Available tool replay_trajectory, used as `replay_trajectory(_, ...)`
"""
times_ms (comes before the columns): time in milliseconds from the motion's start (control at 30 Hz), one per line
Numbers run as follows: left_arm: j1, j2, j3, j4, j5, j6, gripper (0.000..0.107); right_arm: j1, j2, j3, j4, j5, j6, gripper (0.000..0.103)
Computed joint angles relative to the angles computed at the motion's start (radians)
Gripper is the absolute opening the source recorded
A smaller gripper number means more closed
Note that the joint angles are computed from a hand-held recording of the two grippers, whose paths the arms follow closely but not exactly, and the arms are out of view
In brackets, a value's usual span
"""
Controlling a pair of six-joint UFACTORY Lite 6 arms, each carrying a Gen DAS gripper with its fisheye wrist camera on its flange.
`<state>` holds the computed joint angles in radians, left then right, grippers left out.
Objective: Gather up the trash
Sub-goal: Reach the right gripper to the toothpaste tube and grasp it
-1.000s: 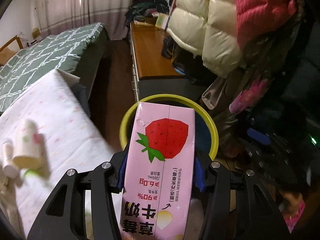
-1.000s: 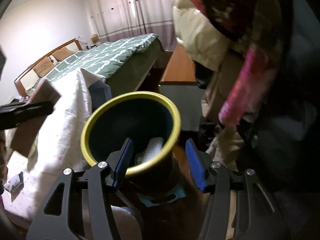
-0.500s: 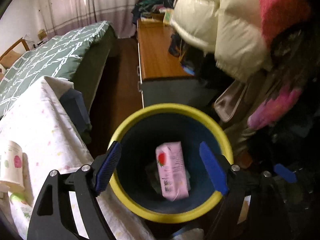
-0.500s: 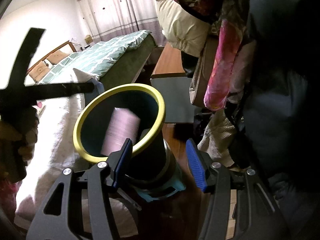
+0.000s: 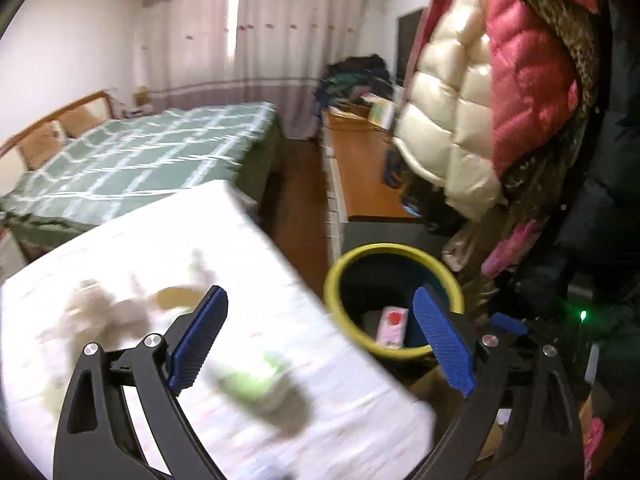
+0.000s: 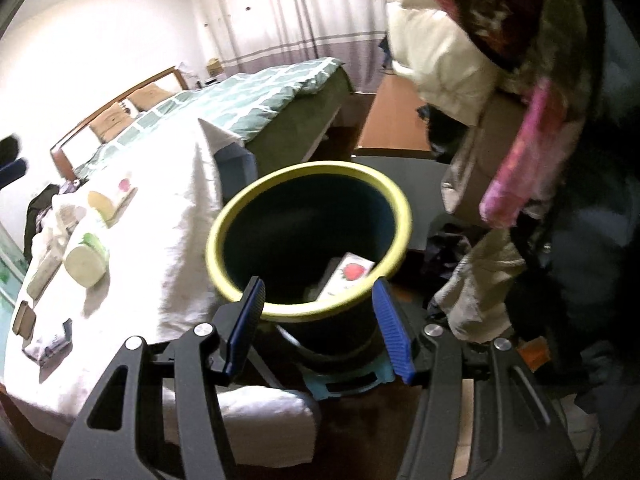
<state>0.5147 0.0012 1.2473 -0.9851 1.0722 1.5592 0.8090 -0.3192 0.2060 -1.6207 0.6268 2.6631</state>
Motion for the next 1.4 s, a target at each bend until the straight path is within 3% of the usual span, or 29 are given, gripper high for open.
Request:
replay_trajectory(200, 0.346, 0.159, 0.189, -0.015, 0.15, 0.094, 0.094, 0.091, 0.148, 0.153, -0.008, 0.01, -0.003, 0.054)
replay_trajectory(333, 0.495, 0.289, 0.319, -0.014, 0.175, 0.12, 0.094, 0.123, 0.248, 0.278, -0.026, -0.01, -0.032, 0.054)
replay_trajectory(633, 0.681, 0.634, 0.721, -0.002, 0.243, 0.037, 0.094, 0.222, 0.491, 0.647, -0.027, -0.118, -0.193, 0.057)
replay_trajectory(733, 0.709, 0.716, 0.831, -0.003, 0.277, 0.013, 0.094, 0.269, 0.614, 0.803, 0.046, -0.157, -0.326, 0.057)
replay_trajectory(833, 0.73, 0.73, 0.838, -0.008, 0.29, 0.022, 0.094, 0.324, 0.739, 0.958, 0.167, -0.171, -0.511, 0.06)
replay_trajectory(1000, 0.747, 0.787, 0.903, 0.007, 0.306, -0.005, 0.094, 0.414, 0.915, 1.18, 0.379, -0.09, -0.854, 0.065)
replay_trajectory(1400, 0.763, 0.82, 0.928, 0.017, 0.315, -0.008, 0.094, 0.461, 1.248, 1.615, 0.533, 0.107, -1.281, 0.068)
